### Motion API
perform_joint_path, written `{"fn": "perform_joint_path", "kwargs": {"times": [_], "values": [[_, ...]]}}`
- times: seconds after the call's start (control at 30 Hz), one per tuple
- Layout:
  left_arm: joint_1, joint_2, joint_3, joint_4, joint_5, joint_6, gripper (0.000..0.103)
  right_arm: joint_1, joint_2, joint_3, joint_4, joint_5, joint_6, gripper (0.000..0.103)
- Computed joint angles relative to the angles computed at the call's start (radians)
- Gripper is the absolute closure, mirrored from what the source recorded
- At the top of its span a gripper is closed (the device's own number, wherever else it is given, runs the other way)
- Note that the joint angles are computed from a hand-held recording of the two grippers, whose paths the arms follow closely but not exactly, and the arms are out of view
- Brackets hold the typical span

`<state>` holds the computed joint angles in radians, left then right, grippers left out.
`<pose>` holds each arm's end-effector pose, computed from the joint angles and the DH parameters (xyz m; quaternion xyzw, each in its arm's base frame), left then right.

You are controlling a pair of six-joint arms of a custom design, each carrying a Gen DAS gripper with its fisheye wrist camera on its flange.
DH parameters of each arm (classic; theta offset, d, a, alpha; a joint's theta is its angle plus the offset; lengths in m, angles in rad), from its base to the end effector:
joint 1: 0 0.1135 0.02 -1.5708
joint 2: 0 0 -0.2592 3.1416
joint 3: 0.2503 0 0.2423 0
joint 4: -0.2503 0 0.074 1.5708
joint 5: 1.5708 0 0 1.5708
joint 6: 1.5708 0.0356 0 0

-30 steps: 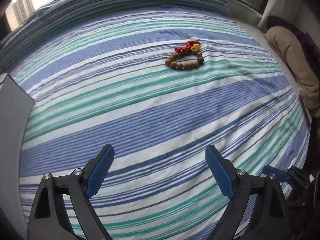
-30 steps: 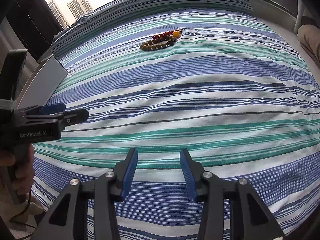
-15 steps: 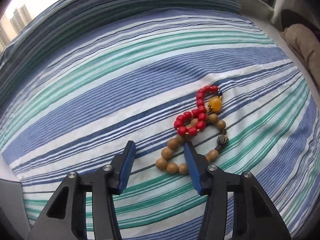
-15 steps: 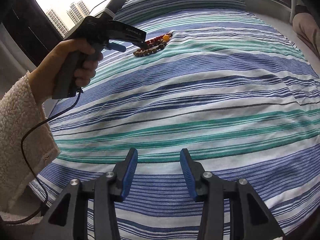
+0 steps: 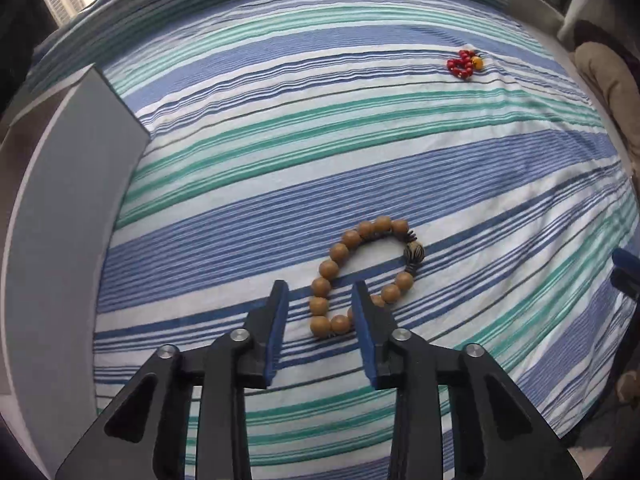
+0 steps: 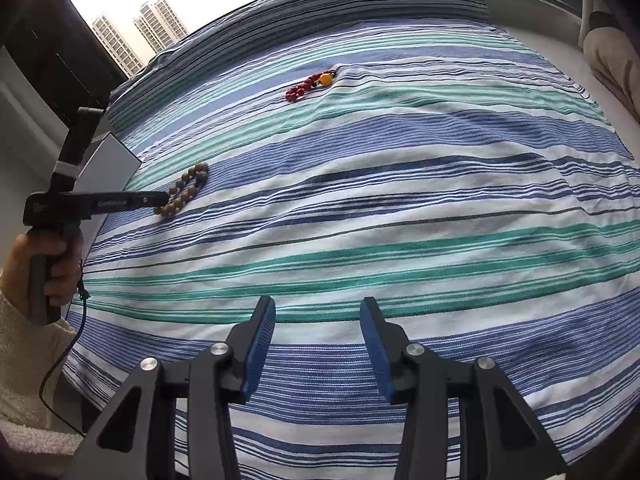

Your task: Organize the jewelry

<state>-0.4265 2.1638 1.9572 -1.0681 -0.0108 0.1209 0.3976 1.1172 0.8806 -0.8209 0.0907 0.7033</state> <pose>0.3997 -0.1812 0.2342 0.2666 0.9524 -0.0172 0.1466 0.1879 0.0754 0.2545 0.1585 0.9532 0.0953 0.2391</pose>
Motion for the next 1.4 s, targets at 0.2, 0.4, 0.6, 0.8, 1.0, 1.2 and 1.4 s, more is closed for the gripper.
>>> {"fn": "perform_joint_path", "kwargs": {"times": [0.2,0.4,0.6,0.8,1.0,1.2,1.4], "values": [[0.065,-0.207,-0.232,0.132,0.038,-0.034,0.013,-0.262,0.420,0.486,-0.022,-0.156,-0.254,0.058],[0.128,-0.291,-0.360,0.193,0.126,-0.120,0.013,-0.413,1.070,1.134,-0.185,-0.341,-0.165,0.059],[0.180,-0.337,-0.453,0.218,0.137,-0.099,0.013,-0.381,1.241,1.331,-0.240,-0.222,-0.085,0.077],[0.203,-0.385,-0.530,0.238,0.159,-0.092,0.013,-0.296,1.018,1.033,-0.118,-0.271,-0.155,0.093],[0.187,-0.420,-0.598,0.261,0.164,-0.084,0.013,-0.182,0.568,0.498,0.006,-0.302,-0.148,0.092],[0.158,-0.451,-0.637,0.251,0.160,-0.077,0.013,-0.095,0.239,0.122,0.003,-0.078,-0.005,0.064],[0.161,-0.438,-0.618,0.238,0.152,-0.075,0.013,0.065,-0.008,-0.028,-0.012,0.010,0.187,0.064]]}}
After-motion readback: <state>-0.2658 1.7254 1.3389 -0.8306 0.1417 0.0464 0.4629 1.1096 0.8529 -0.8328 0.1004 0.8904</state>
